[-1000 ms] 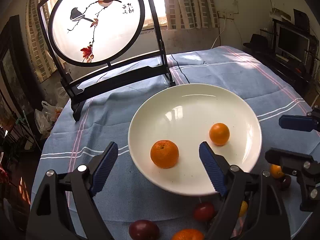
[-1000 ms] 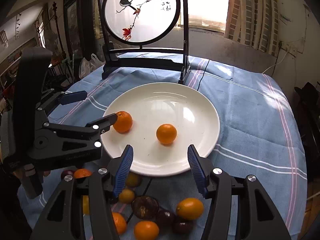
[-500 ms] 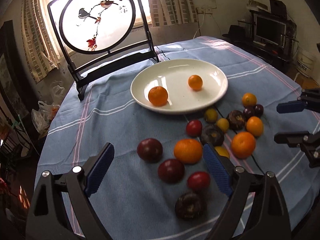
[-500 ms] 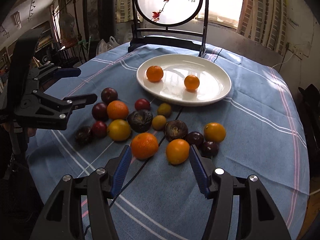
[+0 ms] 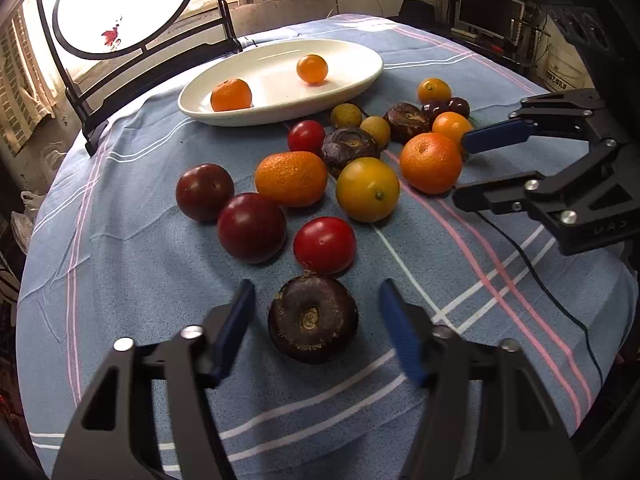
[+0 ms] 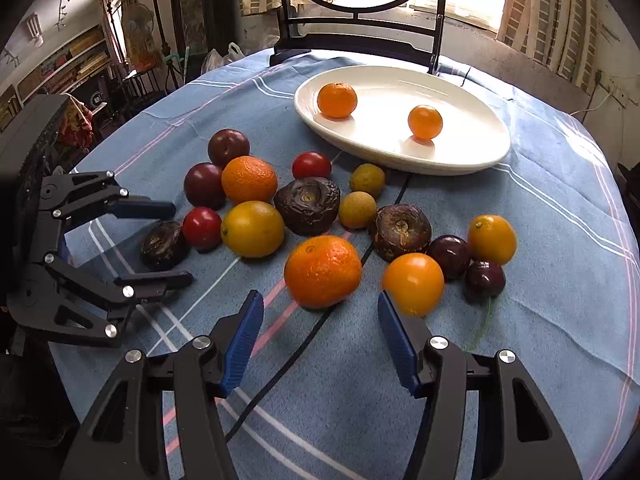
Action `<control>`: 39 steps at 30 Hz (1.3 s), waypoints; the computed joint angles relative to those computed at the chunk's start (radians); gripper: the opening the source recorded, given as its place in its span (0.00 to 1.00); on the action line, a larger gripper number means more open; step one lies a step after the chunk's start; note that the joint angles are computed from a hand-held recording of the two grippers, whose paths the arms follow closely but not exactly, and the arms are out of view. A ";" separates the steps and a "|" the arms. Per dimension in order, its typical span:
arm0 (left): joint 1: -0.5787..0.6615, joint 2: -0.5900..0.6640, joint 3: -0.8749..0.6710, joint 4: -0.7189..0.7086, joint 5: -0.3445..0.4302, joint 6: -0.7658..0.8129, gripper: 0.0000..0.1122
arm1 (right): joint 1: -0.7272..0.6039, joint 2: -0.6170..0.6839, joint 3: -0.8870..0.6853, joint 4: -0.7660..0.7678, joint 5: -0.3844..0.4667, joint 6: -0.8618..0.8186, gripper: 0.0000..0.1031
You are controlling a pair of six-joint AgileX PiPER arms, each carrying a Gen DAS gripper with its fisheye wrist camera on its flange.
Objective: Organize fruits
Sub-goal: 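Grasp a dark brown round fruit with the left tool while the right tool grasps a large orange, then lower both held fruits onto the white plate and open both tools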
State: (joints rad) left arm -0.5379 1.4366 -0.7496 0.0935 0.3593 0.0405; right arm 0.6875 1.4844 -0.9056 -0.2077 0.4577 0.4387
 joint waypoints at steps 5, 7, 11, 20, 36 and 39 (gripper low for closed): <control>0.011 0.002 0.002 -0.049 -0.012 0.065 0.37 | 0.012 0.067 -0.055 -0.066 -0.010 0.035 0.57; 0.014 -0.007 0.009 -0.061 -0.011 0.073 0.37 | 0.018 0.079 -0.075 -0.075 0.014 0.043 0.42; 0.030 -0.049 0.013 -0.124 0.009 0.135 0.37 | 0.019 0.047 -0.054 -0.050 0.025 0.005 0.41; 0.021 -0.065 -0.130 -0.010 0.070 -0.017 0.37 | -0.050 -0.092 -0.018 -0.017 -0.002 -0.045 0.41; -0.006 0.456 -0.896 0.319 0.252 -0.383 0.37 | -0.333 0.189 -0.422 0.208 0.008 -0.301 0.41; 0.006 0.517 -0.950 0.302 0.264 -0.364 0.37 | -0.355 0.249 -0.475 0.250 0.009 -0.336 0.41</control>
State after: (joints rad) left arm -0.5321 1.9538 -1.6997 0.3957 0.6237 -0.3234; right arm 0.3322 1.7337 -1.3802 0.0423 0.4663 0.1032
